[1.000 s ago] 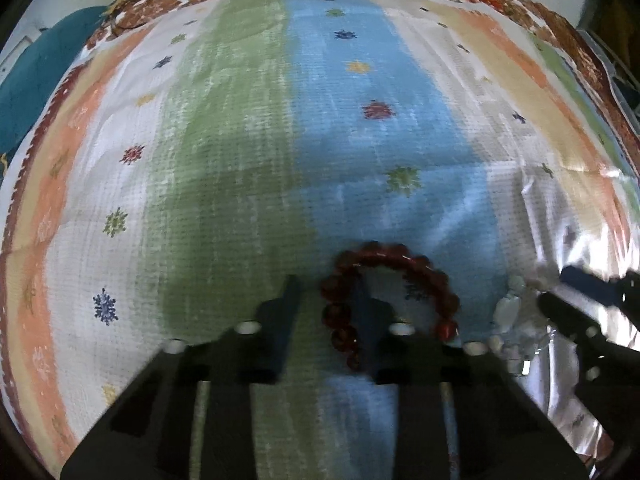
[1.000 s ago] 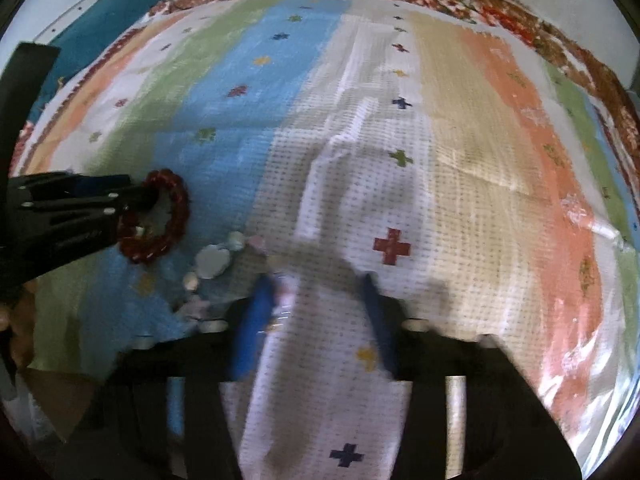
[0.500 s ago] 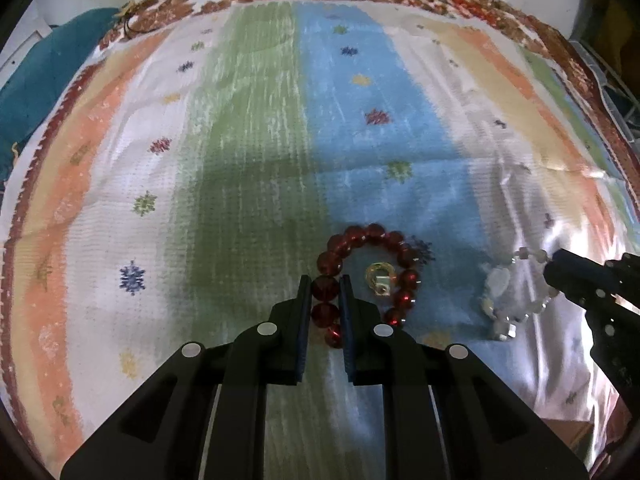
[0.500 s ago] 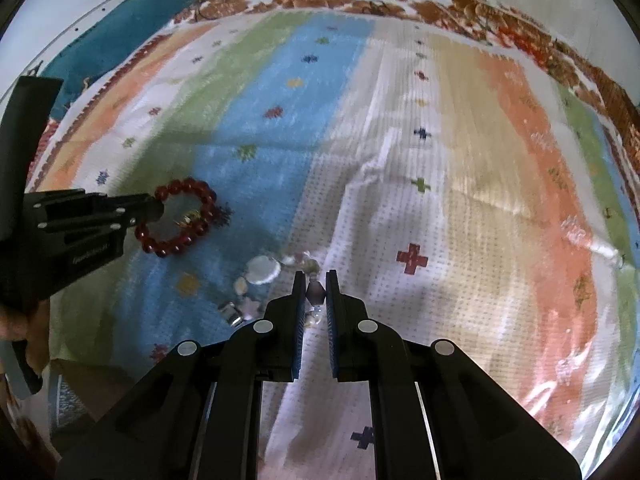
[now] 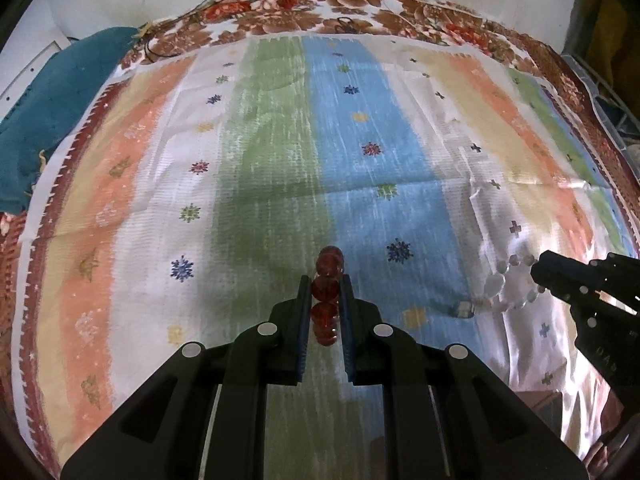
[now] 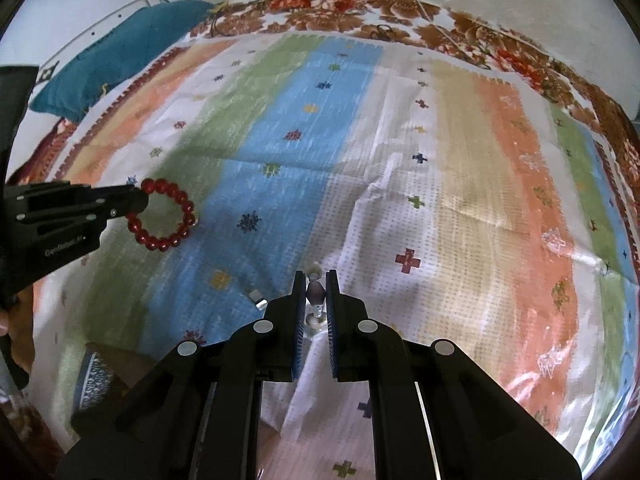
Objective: Organize jewelry
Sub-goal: 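Lift and carry both bracelets over the silver tin with both grippers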
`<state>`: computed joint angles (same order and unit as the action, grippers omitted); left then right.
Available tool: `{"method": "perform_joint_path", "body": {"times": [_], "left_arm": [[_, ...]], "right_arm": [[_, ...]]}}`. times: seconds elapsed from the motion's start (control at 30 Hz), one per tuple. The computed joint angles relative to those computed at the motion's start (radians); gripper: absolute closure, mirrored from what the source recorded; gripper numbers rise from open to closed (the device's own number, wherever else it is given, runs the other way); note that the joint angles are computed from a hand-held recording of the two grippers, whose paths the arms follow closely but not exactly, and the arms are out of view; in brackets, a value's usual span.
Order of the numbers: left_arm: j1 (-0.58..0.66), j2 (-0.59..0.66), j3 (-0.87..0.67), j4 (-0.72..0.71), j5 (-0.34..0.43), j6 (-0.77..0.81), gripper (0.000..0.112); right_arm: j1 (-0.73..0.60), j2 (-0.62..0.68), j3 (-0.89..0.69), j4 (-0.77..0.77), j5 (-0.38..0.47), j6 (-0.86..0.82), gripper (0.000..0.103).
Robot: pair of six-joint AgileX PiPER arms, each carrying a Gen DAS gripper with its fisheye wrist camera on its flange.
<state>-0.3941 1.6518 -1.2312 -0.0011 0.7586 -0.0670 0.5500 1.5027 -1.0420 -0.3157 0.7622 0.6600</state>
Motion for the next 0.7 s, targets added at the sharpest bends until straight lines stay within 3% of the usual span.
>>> {"method": "perform_joint_path", "body": {"times": [0.7], "left_arm": [[-0.073,-0.241,0.065,0.064,0.097,-0.097,0.099]], "right_arm": [[0.14,-0.117,-0.023,-0.061,0.115,0.134,0.092]]}}
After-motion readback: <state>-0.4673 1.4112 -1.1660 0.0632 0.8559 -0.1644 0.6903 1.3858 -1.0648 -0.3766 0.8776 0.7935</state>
